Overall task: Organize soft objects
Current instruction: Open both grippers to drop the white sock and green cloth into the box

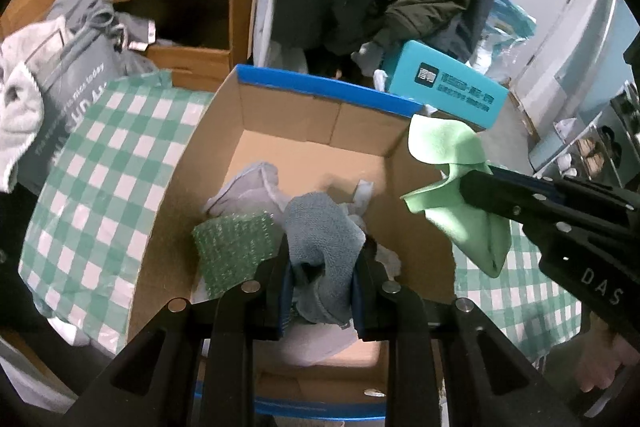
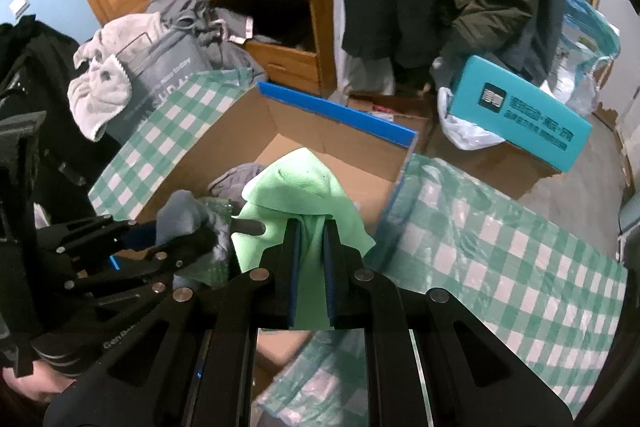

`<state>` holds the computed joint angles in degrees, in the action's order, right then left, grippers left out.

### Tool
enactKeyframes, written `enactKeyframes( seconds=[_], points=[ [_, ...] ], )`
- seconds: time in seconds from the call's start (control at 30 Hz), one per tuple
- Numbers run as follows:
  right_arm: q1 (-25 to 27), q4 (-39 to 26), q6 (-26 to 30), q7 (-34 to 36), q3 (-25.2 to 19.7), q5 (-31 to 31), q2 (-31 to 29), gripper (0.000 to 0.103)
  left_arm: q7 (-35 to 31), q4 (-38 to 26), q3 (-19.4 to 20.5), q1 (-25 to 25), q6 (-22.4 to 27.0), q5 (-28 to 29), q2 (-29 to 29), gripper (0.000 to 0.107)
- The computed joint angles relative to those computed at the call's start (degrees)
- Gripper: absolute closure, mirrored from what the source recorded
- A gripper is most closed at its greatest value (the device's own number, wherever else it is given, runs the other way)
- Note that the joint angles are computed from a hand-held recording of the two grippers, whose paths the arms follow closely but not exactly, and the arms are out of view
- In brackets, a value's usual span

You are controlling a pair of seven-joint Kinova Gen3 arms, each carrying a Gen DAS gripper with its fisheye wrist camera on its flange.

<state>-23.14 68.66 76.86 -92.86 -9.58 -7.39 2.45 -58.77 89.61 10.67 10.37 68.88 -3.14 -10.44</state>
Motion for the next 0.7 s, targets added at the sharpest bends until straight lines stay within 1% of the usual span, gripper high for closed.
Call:
enactKeyframes(
  seconds=[0.2,0.3,0.4,0.47,0.53,0.6,0.67,0.7],
  points=[
    [-1.62,-1.68,0.82,-0.93,-0.63,0.63,2.89,0.093,-0.54,1.52,-1.32,-0.95,-0.15,0.88,-0.17,0.083],
    [-2.23,-2.26,1.11,-0.94,-0.66,0.58,3.89,0.093,-1.65,2.04,-2.23,-1.18,-0.08,2.53,-0.10,0.081],
    [-2.45,-2.72,1.20,-1.17,-0.51,0.11,4.48,0.092,-1.48,1.85,-1.89,-1.49,0.22,2.24,-0.17,0.080],
    [-2.39,-2.87,1.15,-1.34,-0.35,-0.19,4.68,0.087,-0.86,1.34,-1.36,-1.60,0.82,1.35,-0.30,0.074],
    [-2.50,-3.02,1.06,-1.71,-0.28,0.02,4.79,0.086,-0.38,1.16,-1.09,-1.67,0.94,0.75,-0.58,0.064],
    [-2.30,-3.21,1.13,-1.62,-0.15,-0.26,4.84,0.079,0.15,0.83,-0.74,-1.76,1.38,-0.05,-0.67,0.062],
    [-2.15,-3.16,0.93,-1.83,-0.03,-0.28,4.70,0.076,0.42,0.43,-0.47,-1.70,1.81,-0.70,-0.78,0.059],
    [-1.95,-3.17,0.96,-1.92,0.08,-0.46,4.63,0.074,0.55,0.28,-0.35,-1.68,1.93,-0.97,-0.85,0.055]
  ],
)
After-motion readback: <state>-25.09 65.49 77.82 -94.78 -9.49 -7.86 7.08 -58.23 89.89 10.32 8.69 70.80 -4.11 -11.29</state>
